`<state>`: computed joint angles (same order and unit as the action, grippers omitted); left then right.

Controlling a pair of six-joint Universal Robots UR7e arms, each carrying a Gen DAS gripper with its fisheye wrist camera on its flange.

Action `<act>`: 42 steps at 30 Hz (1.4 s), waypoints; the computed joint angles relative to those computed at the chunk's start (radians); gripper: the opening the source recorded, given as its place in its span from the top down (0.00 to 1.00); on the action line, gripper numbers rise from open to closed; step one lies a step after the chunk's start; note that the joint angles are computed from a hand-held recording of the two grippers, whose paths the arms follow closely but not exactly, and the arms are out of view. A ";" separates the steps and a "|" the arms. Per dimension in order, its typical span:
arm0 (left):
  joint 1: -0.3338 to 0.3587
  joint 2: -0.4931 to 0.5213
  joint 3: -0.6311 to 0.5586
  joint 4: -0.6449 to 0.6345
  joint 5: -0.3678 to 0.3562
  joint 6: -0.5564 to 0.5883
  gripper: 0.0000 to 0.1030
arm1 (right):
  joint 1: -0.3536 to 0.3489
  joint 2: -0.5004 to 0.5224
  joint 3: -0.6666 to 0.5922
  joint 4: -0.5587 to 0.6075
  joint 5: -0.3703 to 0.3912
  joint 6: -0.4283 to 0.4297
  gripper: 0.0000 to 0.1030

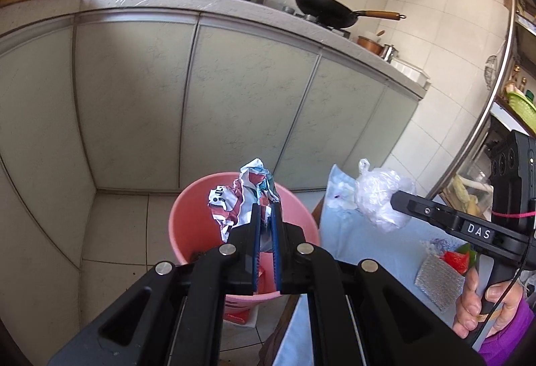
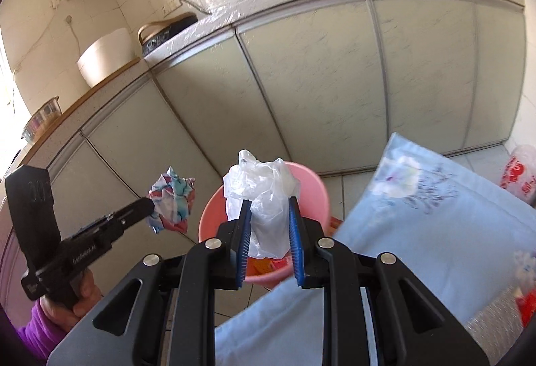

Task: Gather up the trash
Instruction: 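Carry the wrapper and white bag over the pink bin and open both tools, then lower the left tool onto the yellow foam net and close on it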

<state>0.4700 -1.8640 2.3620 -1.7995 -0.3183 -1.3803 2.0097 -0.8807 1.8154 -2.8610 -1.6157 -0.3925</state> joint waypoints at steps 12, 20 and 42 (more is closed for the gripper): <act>0.091 -0.013 0.024 -0.115 -0.026 0.069 0.93 | 0.020 0.170 -0.148 0.072 -0.062 0.014 0.78; 0.115 -0.023 0.027 -0.149 -0.035 0.079 0.80 | 0.020 0.189 -0.175 0.086 -0.068 -0.003 0.63; 0.004 0.039 0.078 -0.366 -0.144 0.252 0.60 | -0.014 -0.136 0.179 -0.076 -0.117 -0.060 0.61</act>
